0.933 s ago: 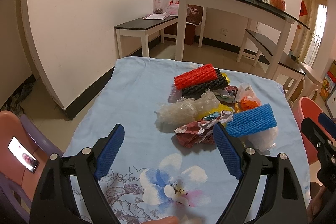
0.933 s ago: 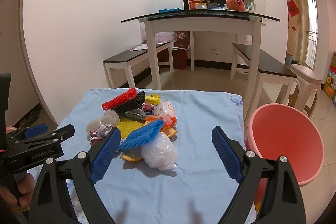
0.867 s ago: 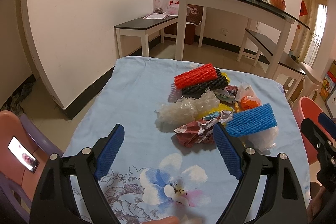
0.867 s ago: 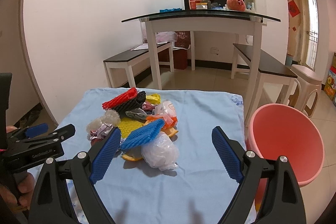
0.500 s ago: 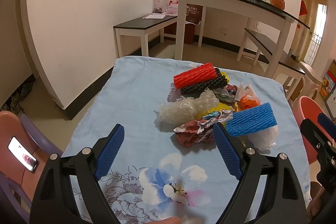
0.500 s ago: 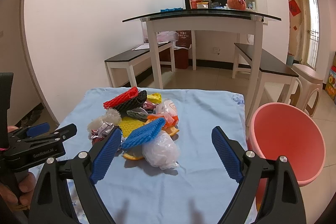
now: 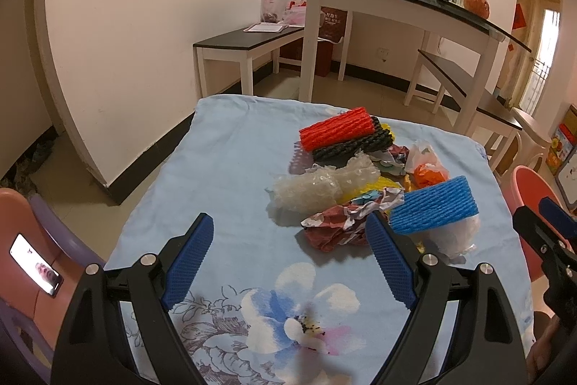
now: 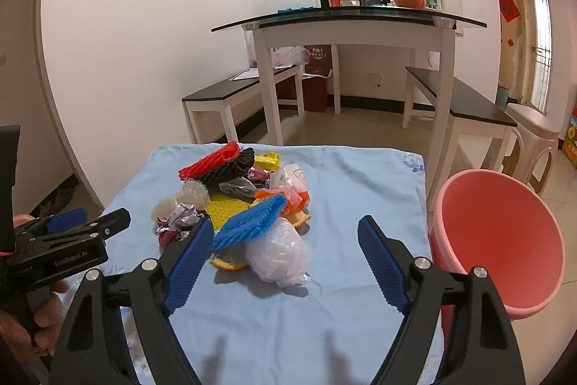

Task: Collect trash
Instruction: 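Grasp the clear plastic bag with the right tool while the left tool grasps the crumpled foil wrapper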

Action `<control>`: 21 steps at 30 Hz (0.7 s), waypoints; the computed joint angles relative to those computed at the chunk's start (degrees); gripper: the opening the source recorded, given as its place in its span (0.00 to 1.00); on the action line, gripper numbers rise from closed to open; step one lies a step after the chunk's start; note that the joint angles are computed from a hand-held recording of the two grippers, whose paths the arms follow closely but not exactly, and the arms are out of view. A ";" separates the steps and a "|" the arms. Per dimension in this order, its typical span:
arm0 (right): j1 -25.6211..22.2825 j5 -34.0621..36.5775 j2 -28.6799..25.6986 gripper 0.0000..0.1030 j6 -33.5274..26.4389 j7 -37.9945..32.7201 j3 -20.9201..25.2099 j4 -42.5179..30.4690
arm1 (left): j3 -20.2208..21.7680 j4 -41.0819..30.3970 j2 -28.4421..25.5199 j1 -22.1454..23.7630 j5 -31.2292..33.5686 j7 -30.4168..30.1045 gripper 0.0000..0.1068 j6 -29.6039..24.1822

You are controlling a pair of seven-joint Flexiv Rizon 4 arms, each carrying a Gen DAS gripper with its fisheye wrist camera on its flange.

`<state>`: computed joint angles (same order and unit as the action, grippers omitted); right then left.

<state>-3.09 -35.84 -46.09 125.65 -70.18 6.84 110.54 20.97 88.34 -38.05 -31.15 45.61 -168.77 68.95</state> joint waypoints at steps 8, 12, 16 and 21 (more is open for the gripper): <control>-5.26 -9.23 -1.89 0.64 -3.71 4.47 3.82 -2.14 | 1.36 1.52 -1.37 0.64 -0.41 -0.06 0.64 11.33; -8.22 -15.17 -3.33 0.61 -5.62 7.49 5.84 -3.51 | 1.16 1.65 -2.47 1.66 -3.41 4.55 0.59 14.25; -10.34 -20.31 -4.49 0.56 -6.69 9.94 6.97 -4.84 | -0.01 0.92 -3.75 3.07 -6.71 10.40 0.59 15.35; -15.88 -32.60 -7.60 0.54 -10.25 17.94 11.01 -8.95 | -3.52 -0.58 -5.92 6.53 -11.31 19.31 0.59 15.92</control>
